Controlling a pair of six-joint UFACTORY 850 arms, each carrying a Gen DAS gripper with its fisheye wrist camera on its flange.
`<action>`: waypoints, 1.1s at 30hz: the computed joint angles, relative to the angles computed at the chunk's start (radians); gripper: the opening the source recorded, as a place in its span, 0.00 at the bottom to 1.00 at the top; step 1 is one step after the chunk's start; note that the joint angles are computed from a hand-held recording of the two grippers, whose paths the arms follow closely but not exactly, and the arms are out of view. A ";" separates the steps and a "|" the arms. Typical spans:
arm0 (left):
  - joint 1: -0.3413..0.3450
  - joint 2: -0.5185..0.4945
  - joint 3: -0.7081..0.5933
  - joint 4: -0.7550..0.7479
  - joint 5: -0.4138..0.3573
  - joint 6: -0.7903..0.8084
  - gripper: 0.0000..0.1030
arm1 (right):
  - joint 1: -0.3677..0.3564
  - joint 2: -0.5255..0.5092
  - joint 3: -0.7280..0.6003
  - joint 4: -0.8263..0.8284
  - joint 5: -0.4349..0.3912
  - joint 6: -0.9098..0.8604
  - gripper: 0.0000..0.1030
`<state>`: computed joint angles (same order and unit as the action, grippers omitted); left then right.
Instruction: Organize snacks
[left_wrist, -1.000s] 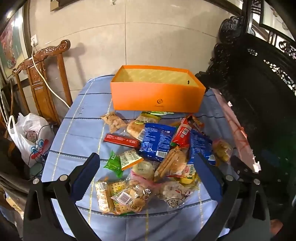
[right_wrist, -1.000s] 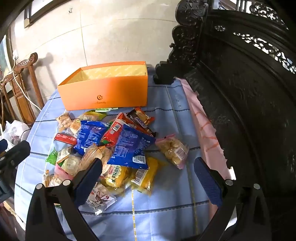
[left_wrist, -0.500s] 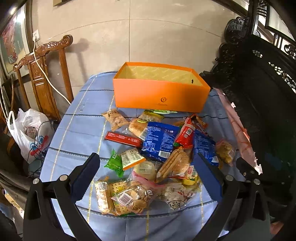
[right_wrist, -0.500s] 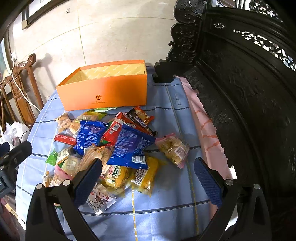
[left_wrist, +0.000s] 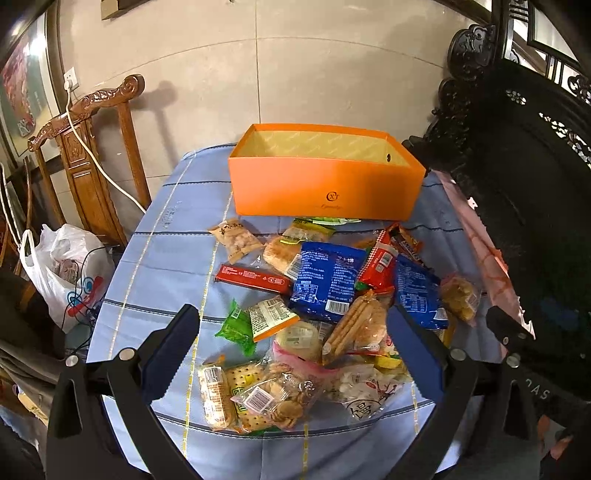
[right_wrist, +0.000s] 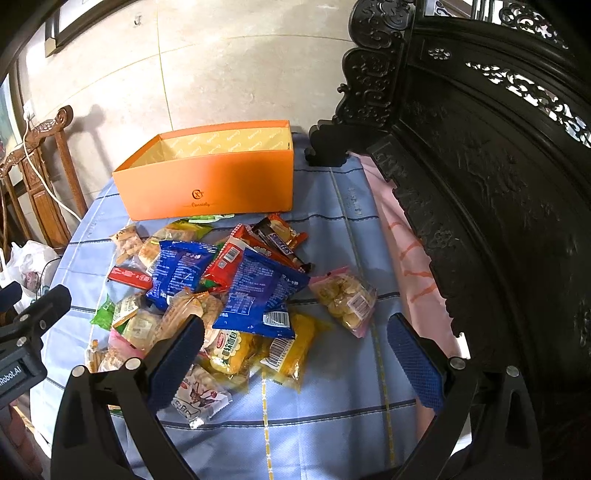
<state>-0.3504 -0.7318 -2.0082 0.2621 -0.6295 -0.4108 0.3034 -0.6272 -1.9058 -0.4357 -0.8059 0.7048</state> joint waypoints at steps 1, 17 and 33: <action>-0.001 -0.002 -0.002 0.000 -0.002 0.001 0.96 | 0.000 0.000 0.000 -0.001 -0.003 0.000 0.97; -0.002 -0.002 0.000 -0.011 -0.002 0.037 0.96 | -0.002 -0.005 -0.011 -0.012 -0.023 0.001 0.97; 0.007 0.006 0.006 0.031 0.006 -0.020 0.96 | 0.003 -0.025 -0.039 0.001 -0.037 0.001 0.97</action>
